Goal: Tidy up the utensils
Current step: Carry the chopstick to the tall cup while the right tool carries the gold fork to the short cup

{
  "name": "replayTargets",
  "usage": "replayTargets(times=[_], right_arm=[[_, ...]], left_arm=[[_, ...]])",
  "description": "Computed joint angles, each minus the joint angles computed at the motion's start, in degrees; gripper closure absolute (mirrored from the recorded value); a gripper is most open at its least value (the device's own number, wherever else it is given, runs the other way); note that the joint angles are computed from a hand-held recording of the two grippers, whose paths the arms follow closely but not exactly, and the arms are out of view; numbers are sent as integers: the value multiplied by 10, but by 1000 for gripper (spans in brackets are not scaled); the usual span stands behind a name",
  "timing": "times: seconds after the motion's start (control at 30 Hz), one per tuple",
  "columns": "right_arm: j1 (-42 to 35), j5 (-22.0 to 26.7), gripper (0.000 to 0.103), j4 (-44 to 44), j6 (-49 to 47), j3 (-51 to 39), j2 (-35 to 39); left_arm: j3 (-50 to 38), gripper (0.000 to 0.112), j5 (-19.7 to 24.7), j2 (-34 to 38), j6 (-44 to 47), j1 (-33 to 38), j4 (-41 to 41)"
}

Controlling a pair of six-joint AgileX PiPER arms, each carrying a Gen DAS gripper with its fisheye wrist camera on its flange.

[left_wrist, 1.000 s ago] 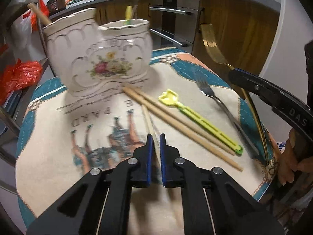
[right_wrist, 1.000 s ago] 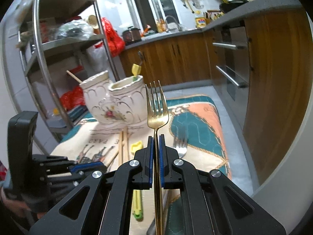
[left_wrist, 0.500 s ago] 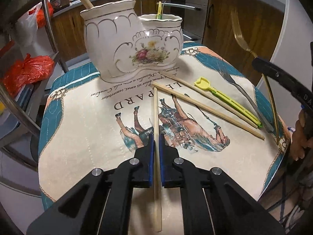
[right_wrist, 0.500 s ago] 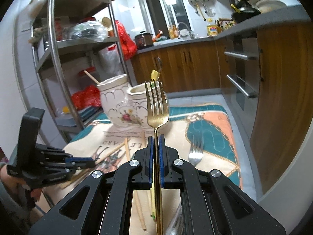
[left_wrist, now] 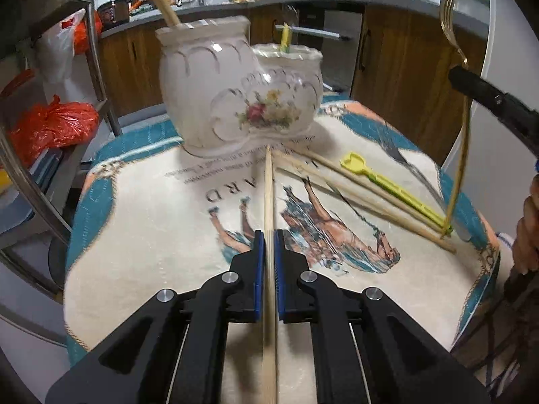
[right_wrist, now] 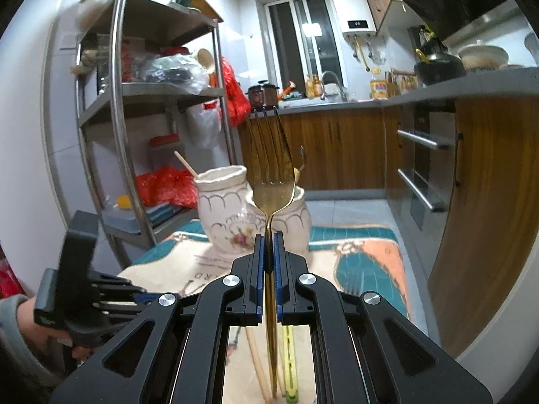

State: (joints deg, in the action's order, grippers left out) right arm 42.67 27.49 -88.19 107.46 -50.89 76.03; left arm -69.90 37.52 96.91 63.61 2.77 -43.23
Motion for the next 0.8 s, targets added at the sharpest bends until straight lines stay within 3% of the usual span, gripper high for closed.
replayTargets(times=[0.17,0.43,0.57,0.8], right_arm=[[-16,-13,97,-14,-4,-41,24],[-53,-51,97,-27,-19,-110,62],[-81,-77,97,-37,-16,-151,81],[-135,-125,97,-75,8,-225,121]], left_arm=[[-11,106,23,-15,53,41,-52],[-21,106,64,-22,257,80,-312],[-83,106,67,15,293,67,-422],[-218,106,54,109,288,34,-507]])
